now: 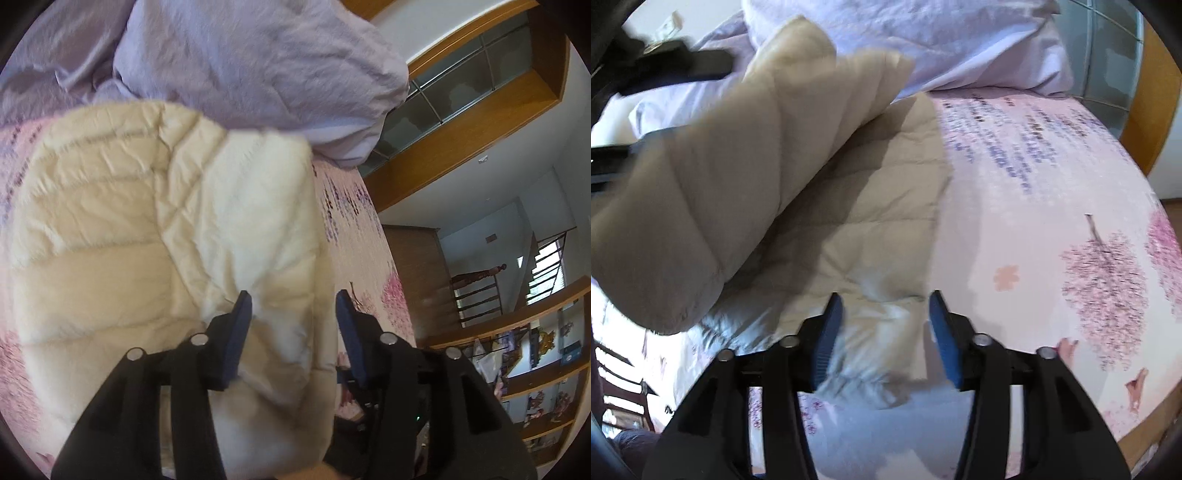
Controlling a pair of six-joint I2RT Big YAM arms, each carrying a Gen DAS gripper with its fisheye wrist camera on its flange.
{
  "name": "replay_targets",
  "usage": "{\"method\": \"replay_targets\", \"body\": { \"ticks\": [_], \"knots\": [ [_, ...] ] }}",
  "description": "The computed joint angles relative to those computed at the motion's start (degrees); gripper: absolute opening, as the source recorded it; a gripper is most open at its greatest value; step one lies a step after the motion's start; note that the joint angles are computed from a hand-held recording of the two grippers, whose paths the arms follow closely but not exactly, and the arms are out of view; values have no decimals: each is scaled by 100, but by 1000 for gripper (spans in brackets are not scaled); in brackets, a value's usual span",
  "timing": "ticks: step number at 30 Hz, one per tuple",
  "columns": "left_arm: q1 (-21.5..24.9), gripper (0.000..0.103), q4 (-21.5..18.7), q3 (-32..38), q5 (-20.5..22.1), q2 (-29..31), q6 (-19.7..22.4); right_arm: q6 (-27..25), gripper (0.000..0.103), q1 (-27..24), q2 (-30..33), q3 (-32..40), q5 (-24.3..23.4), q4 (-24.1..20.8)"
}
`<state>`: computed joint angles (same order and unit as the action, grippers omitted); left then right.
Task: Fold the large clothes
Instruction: 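Grasp the jacket end with the left gripper and fold it over the rest, then press the folded jacket flat with both open grippers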
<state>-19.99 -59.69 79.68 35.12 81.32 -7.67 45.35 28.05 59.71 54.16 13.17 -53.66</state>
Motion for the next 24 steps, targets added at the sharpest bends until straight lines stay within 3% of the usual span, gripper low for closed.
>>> {"method": "replay_targets", "body": {
  "ticks": [3,12,18,24],
  "knots": [
    [171,53,6,16,-218,-93,177,58,61,-144,-18,85,173,-214],
    [808,56,176,-120,-1427,-211,819,138,70,-666,-94,540,581,-599],
    [1160,60,219,-103,-1837,-32,992,100,78,-661,91,1005,543,-526],
    [1313,64,215,-22,-2117,196,1030,136,79,-487,342,1397,419,-347]
  ]
}}
